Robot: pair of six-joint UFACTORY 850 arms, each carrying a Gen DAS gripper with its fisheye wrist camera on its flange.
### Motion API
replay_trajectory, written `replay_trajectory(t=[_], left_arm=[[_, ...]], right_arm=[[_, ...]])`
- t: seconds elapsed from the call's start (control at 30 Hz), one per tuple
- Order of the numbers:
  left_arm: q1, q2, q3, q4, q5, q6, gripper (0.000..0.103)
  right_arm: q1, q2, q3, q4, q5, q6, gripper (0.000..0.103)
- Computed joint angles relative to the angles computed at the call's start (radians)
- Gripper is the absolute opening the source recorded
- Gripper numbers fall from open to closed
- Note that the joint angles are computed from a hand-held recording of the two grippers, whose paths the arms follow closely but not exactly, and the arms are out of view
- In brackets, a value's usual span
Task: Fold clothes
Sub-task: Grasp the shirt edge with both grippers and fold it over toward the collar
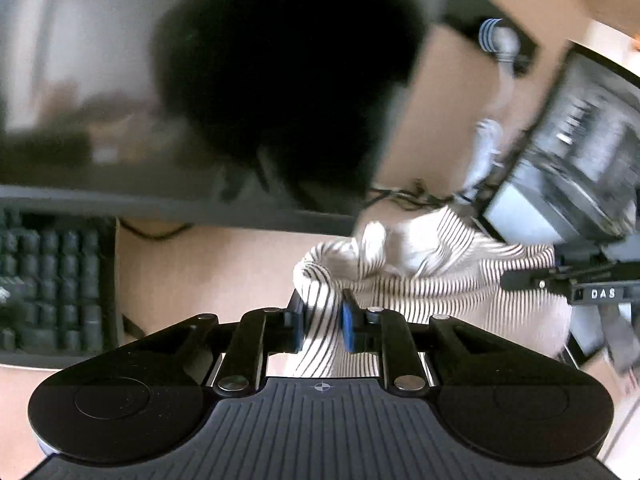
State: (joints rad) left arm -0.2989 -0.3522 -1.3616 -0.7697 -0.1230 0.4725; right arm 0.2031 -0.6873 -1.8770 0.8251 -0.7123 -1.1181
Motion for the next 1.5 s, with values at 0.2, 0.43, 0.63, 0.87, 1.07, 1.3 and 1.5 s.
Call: replay_trajectory(t=[0.2,0.43,0.63,0.87,1.07,1.3,1.5], left_arm=[[0.005,0.159,0.162,-0.128,-0.148,0.186,0.026],[0.070,0.226,0.274,-0.316,-0.359,0.282,0.058],[0.121,0.259,0.325,-0.414,-0.444,0.287,0.093],[0.085,0.166,0.266,-0.345,-0.440,0.136,0.096],[0.034,0.058,0.170,-0.247,-0.443,0.017,0.088],[0.004,-0.083,-0.010,-0.114,-0.363,-0.058,0.042],[0.013,-0.153,-0.163,-0.104,-0.270,-0.036,0.030]], right_arm=[[-0.009,0.214,0.287,-0.044,0.014,-0.249,0.024],[-0.003,0.333,0.490,-0.251,0.020,-0.245,0.025],[-0.084,0.350,0.481,-0.242,-0.118,-0.097,0.035],[-0.148,0.305,0.436,0.015,-0.172,0.179,0.066],[-0.084,0.241,0.412,-0.064,-0.134,0.341,0.066],[-0.042,0.142,0.292,-0.083,-0.071,0.315,0.021],[-0.034,-0.005,0.048,-0.098,-0.033,0.355,0.019]])
